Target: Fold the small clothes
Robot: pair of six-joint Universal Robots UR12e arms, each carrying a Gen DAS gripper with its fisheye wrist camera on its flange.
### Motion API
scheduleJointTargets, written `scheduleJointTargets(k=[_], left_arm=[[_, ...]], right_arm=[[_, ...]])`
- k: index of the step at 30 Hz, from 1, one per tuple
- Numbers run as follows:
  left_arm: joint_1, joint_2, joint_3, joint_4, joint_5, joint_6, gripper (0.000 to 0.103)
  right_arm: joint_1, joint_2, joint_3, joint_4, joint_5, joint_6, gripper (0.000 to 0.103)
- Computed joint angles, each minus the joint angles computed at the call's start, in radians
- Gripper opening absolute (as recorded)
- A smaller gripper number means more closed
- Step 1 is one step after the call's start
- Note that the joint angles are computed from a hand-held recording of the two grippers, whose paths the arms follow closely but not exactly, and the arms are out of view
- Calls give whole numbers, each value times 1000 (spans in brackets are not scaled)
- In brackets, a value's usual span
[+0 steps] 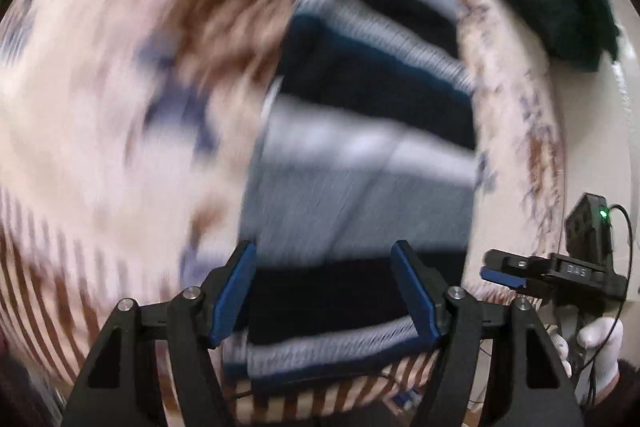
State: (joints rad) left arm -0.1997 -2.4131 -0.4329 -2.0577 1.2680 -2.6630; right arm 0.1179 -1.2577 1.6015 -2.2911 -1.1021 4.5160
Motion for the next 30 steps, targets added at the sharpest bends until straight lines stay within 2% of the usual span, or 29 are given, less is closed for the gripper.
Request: scheduleJointTargets(k=[1, 3, 6, 8, 10, 11, 14, 17, 22, 25, 30], left_arm=[[5, 37, -75, 31, 26, -28, 68], [21, 86, -174, 59, 32, -76, 68], [49, 150, -298, 85, 4, -133, 67], [61, 190, -368, 134, -22, -139, 63], [64, 214, -411, 164, -47, -117, 32], [63, 217, -417, 159, -50, -104, 13], [62, 254, -474, 237, -83, -91, 5], [69, 283, -506, 310, -104, -98, 4], [91, 292, -507, 356, -130, -110, 4], [93, 284, -509, 374, -105, -131, 4], [89, 277, -545, 395, -49, -117, 4]], right_arm=[[9, -7, 19, -13, 8, 16, 64], [30, -14, 43, -45, 15, 49, 64], [54, -20, 57, -57, 2, 54, 64], [67, -12, 60, -88, 5, 70, 64], [78, -5, 56, -93, -3, 73, 64], [79, 0, 52, -89, -4, 67, 64], [76, 12, 41, -53, 1, 44, 64], [82, 15, 41, -47, -8, 33, 64], [84, 15, 41, -45, -9, 14, 64], [80, 9, 45, -43, 1, 0, 64], [81, 14, 40, -47, 12, -6, 64]])
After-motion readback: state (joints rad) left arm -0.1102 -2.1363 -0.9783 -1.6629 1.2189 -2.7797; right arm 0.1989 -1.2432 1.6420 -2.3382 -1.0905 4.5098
